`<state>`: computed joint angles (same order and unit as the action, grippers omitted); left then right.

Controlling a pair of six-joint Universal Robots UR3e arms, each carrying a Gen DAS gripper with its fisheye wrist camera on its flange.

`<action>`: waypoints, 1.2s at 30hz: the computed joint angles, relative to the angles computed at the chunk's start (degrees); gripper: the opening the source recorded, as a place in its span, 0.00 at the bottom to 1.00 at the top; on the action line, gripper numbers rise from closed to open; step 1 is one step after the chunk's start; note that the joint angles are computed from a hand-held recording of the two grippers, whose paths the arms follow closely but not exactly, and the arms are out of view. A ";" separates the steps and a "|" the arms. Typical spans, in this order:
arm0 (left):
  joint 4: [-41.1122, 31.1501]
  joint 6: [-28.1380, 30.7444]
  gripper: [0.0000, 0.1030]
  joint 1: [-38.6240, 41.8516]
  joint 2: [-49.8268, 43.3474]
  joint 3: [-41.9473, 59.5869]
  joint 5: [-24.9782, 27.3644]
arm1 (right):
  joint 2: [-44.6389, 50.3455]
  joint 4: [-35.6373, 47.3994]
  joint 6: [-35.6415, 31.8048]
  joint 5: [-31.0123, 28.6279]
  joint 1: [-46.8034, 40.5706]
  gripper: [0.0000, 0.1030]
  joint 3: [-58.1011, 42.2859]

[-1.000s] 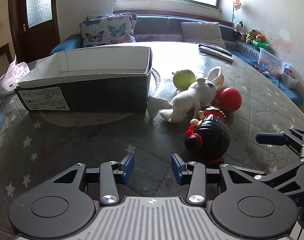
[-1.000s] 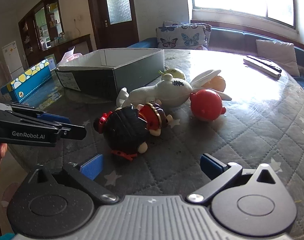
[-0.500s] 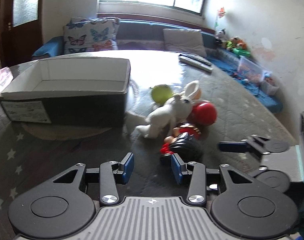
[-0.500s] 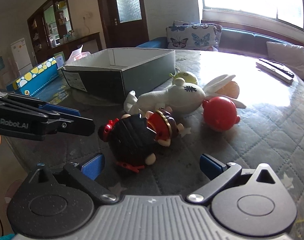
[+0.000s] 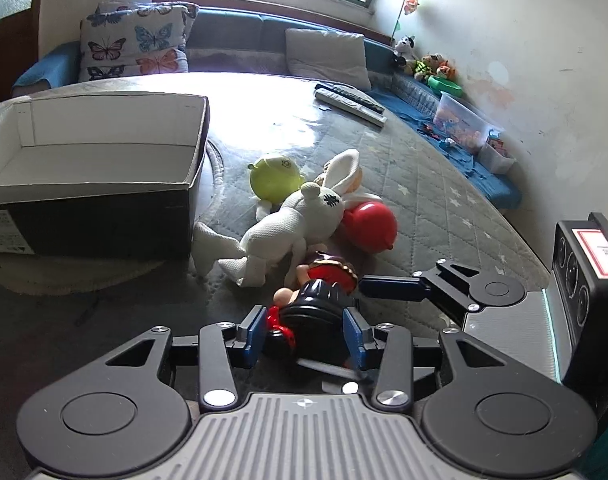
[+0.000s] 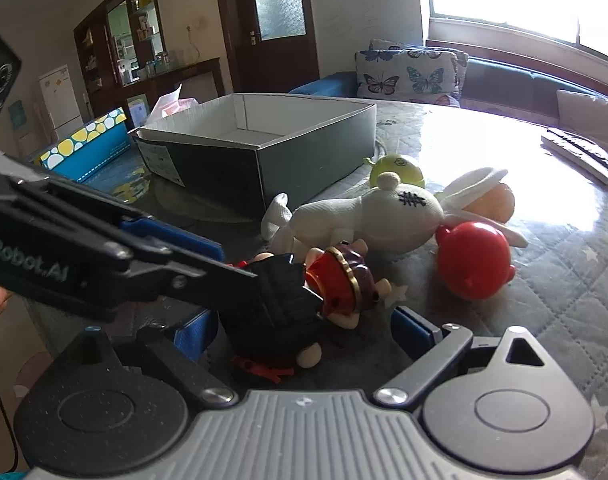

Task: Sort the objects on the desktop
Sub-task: 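Close the left gripper on the doll figure and lift it, then carry the doll into the cardboard box and open the left gripper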

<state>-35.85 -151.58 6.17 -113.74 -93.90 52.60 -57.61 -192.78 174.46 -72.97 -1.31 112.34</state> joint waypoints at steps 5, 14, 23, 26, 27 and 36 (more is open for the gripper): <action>-7.78 1.45 0.44 0.71 -3.65 7.00 -2.21 | 0.83 0.19 -0.18 1.18 -0.35 0.89 -0.96; -20.02 0.73 0.46 3.13 -9.65 16.75 -7.26 | 1.30 0.05 0.12 3.32 -1.49 0.76 -0.78; -20.60 4.95 0.46 3.65 -7.15 13.30 -8.32 | -1.16 0.10 0.26 2.10 -1.16 0.74 1.68; -20.80 5.65 0.46 4.20 -5.53 11.60 -9.31 | -2.82 0.15 -0.02 1.72 -1.02 0.74 3.02; -20.64 5.81 0.46 4.44 -4.88 11.00 -9.70 | -3.47 0.24 -0.12 1.66 -0.97 0.74 3.36; -18.12 3.68 0.47 7.72 -1.50 12.74 -14.55 | -5.85 7.14 -1.78 0.75 1.16 0.74 -6.25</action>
